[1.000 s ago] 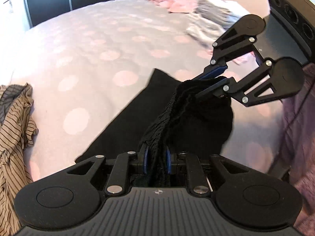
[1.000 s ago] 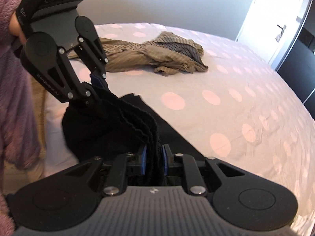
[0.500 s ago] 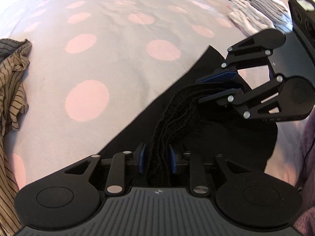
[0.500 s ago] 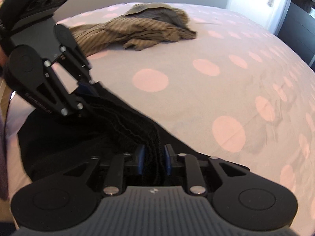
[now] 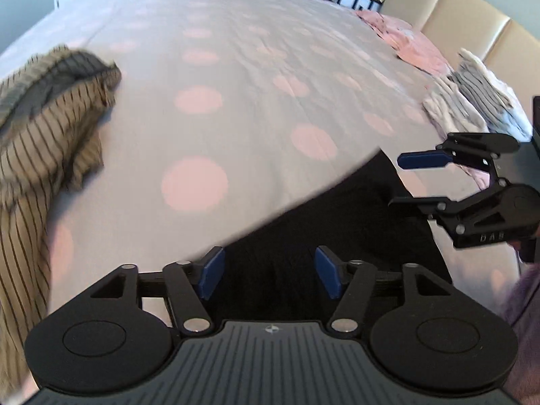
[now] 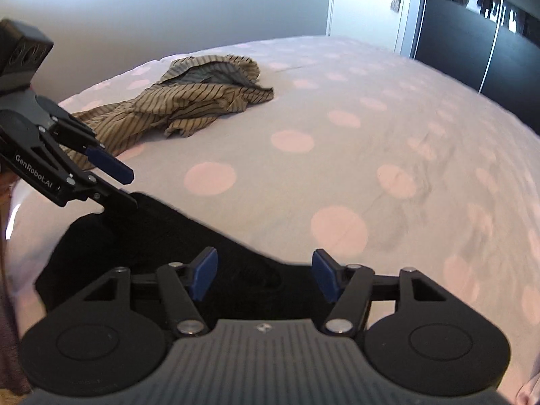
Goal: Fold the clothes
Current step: 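Lift the black garment with both grippers and fold it over onto itself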
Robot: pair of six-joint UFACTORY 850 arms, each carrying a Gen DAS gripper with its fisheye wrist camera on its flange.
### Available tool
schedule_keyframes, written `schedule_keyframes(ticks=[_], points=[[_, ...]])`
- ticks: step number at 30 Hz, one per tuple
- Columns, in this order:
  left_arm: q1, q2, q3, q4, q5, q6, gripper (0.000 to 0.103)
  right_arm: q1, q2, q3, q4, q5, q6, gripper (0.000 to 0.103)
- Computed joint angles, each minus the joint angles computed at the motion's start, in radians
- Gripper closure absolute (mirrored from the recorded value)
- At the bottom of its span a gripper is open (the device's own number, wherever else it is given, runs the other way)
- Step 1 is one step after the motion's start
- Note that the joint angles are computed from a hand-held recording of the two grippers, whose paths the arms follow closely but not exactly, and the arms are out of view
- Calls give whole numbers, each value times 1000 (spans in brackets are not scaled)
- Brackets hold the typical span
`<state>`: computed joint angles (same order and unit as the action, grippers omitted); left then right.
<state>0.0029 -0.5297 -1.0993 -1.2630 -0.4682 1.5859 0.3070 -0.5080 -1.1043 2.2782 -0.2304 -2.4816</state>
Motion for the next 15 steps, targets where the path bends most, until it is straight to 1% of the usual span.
schedule_keyframes(ticks=[2, 4, 5, 6, 7, 8, 9, 10, 11, 12, 13, 15], points=[[-8, 20, 42, -24, 42, 64, 45, 6, 21, 27, 0, 15, -14, 38], [-15, 30, 78, -151, 90, 222, 51, 18, 29, 43, 38, 32, -77, 40], [-15, 26, 80, -180, 95, 256, 59, 23, 21, 39, 48, 45, -90, 42], [-15, 23, 76, -172, 95, 248, 68, 27, 8, 28, 28, 60, -70, 50], [-14, 17, 71, -171, 92, 241, 71, 30, -6, 17, 1, 75, -44, 63], [-13, 8, 63, -172, 88, 230, 77, 32, -18, 6, 11, 87, -47, 75], [-10, 1, 56, -178, 83, 227, 80, 34, -31, -5, 56, 97, -80, 80], [-10, -3, 51, -203, 86, 242, 82, 33, -39, -11, 138, 98, -153, 85], [-10, -8, 47, -227, 88, 255, 85, 30, -46, -16, 218, 89, -224, 88], [-9, -15, 37, -233, 88, 241, 87, 26, -54, -25, 263, 85, -255, 90], [-7, -22, 28, -238, 88, 226, 87, 23, -63, -35, 276, 83, -252, 97], [-7, -40, 8, -238, 97, 202, 87, 17, -86, -57, 250, 82, -202, 98]])
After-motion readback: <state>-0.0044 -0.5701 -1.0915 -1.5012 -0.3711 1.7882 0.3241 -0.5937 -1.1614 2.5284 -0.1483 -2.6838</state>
